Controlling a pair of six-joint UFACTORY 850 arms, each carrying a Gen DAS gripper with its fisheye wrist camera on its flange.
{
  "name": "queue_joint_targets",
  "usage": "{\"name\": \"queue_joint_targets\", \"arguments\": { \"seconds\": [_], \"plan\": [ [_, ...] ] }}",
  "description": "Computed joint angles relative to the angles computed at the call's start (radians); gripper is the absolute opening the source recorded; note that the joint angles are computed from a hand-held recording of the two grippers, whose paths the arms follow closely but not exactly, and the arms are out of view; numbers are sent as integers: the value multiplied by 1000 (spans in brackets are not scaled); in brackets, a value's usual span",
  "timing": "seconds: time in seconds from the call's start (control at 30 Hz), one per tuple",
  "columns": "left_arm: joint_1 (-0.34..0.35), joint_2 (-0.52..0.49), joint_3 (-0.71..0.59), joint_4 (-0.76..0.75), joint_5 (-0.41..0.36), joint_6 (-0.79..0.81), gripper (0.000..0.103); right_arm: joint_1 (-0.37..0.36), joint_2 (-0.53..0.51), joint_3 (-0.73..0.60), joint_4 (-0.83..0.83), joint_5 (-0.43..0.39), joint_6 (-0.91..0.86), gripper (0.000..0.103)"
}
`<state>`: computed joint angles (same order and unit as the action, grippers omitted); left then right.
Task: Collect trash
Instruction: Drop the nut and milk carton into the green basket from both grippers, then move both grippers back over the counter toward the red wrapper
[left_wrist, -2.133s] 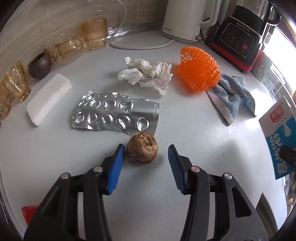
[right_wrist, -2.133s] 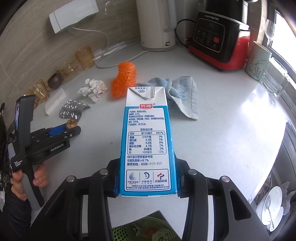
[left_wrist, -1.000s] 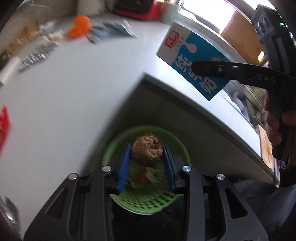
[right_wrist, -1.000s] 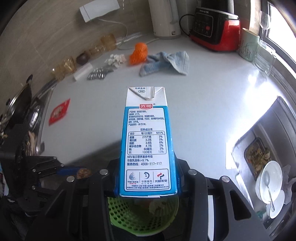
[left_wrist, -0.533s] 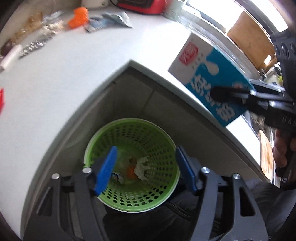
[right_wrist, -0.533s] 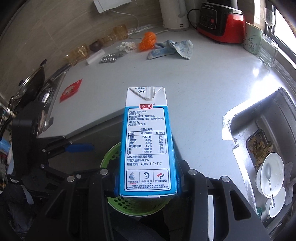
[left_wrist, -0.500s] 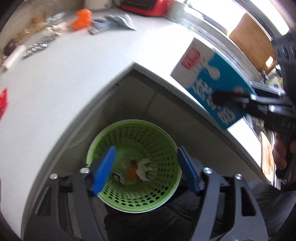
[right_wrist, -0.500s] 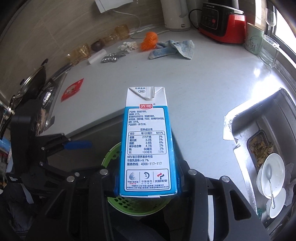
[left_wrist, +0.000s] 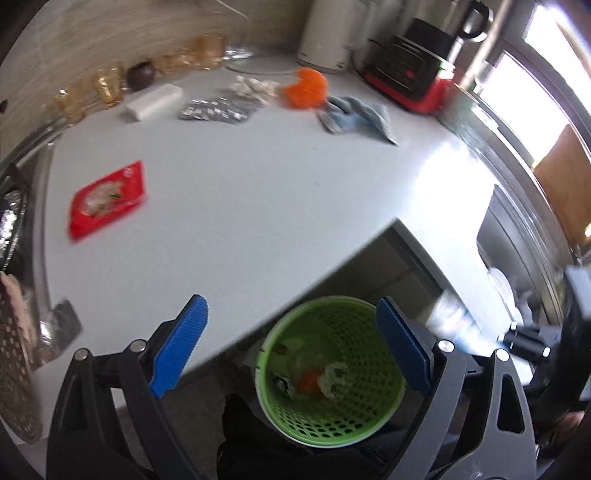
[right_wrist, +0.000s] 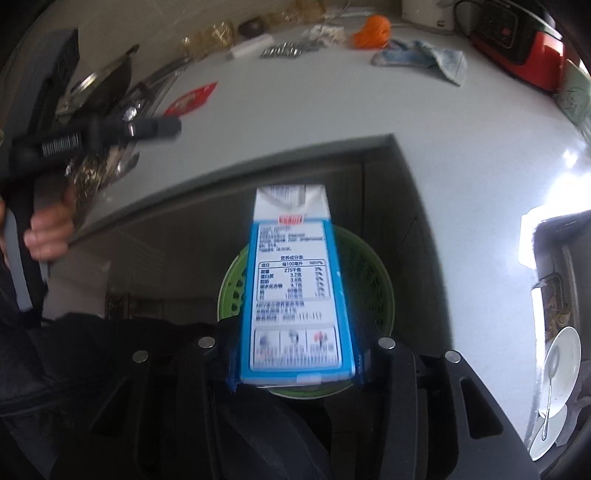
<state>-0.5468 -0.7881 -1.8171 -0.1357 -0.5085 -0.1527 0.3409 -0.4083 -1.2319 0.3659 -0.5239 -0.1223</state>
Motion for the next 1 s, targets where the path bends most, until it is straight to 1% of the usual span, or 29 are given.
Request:
{"name": "queue_joint_targets", "arguments": {
  "seconds": [0.07,0.13,0.2,0.27,0.33,0.43,0.47,0.57,0.67,1.0],
  "plan": [
    [7,-10,-20,31,-7,-34,88,6,-20,-14,0,-14,3,62],
    [19,-17,-33,36,-15,-45,88,13,-30,-24,-16,-7,33,68],
    [31,-7,-19,33,-7,-38,88,16,-38,-39,-25,7,63,69],
    [38,-10,-23,43,-3,-44,88,18,-37,-50,-63,28,120,73],
    [45,-12,-27,42,4,-37,88,18,-35,-62,-109,53,185,77],
    [52,-12,-33,42,12,-26,88,18,-39,-95,-210,89,309,79],
    [54,-13,-36,38,13,-20,88,17,-42,-105,-235,97,337,82],
    [60,-18,-48,30,14,-3,88,17,-55,-141,-328,103,438,84],
    [60,-25,-62,49,14,-5,89,16,-69,-167,-364,100,479,84],
    [64,-41,-82,12,5,36,89,22,-80,-184,-394,79,527,84]
  ]
}}
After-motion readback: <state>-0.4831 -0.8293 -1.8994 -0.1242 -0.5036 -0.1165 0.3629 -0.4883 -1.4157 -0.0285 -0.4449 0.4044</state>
